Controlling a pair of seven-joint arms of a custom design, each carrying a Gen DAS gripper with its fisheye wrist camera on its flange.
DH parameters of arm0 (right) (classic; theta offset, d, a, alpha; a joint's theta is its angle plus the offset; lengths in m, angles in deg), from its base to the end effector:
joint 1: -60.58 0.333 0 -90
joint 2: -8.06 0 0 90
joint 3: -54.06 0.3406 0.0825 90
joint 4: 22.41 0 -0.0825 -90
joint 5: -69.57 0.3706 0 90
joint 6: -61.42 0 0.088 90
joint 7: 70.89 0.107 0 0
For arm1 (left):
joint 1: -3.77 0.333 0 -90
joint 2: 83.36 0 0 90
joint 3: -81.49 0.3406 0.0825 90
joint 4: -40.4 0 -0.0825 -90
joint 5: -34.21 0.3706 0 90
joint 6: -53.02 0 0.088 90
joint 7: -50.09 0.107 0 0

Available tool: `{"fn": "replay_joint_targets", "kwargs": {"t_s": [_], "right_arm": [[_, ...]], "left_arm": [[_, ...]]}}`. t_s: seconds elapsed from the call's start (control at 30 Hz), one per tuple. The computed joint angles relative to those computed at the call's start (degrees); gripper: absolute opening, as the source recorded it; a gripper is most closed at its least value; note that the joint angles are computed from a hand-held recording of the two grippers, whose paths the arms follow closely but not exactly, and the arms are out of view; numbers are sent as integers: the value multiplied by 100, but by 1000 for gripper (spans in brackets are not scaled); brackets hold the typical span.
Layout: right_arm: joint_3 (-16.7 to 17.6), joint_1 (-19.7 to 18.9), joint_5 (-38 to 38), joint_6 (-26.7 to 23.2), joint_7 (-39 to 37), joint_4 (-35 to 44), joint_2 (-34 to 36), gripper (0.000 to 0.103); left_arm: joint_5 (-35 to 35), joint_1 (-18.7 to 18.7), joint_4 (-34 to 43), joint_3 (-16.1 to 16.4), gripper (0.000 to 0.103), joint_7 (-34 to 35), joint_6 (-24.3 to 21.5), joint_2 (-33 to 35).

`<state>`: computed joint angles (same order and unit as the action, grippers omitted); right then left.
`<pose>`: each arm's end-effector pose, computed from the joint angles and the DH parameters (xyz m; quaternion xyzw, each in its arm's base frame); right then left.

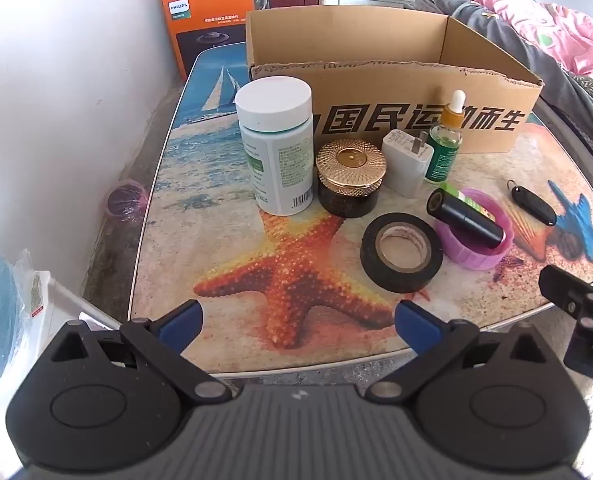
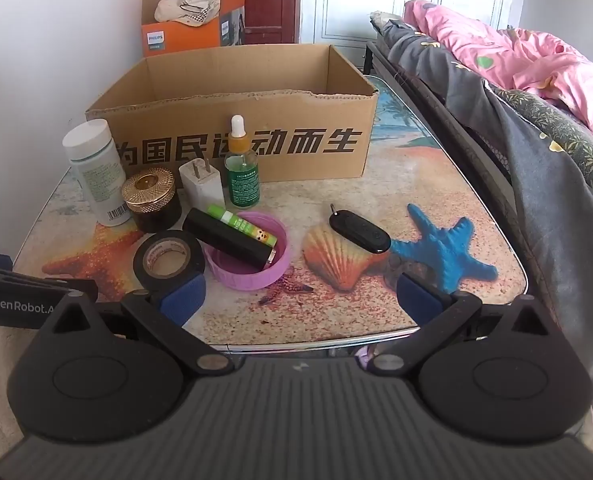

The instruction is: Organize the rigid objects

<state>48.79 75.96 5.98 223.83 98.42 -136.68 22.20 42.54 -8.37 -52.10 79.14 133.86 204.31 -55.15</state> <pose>0.6013 0.1577 0.4152 -0.5763 0.7164 -0.3093 0.2429 0.7019 -0.1797 0.4285 -0.5941 0.7589 -0.1931 0.1842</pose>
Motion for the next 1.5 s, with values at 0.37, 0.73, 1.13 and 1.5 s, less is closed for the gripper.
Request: {"fn": "replay_joint_targets", "kwargs": {"t_s": [0.37,0.73,1.13,1.5], "right_arm": [[52,-32,505,148,-562,163,118,102],[0,77,779,9,-839,146,101,102],[89,63,1314,-71,-1247,208,116,102],[55,97,1439,41,-1274,160,93,102]], "left_arm": [[311,-111,-36,174,102,-374,89,-9],[288,-59,-78,126,102,-379,155,-51],[308,-44,-126,145,102,-441,190,-113],[371,-50,-68,150,102,-504,97,-108]]}}
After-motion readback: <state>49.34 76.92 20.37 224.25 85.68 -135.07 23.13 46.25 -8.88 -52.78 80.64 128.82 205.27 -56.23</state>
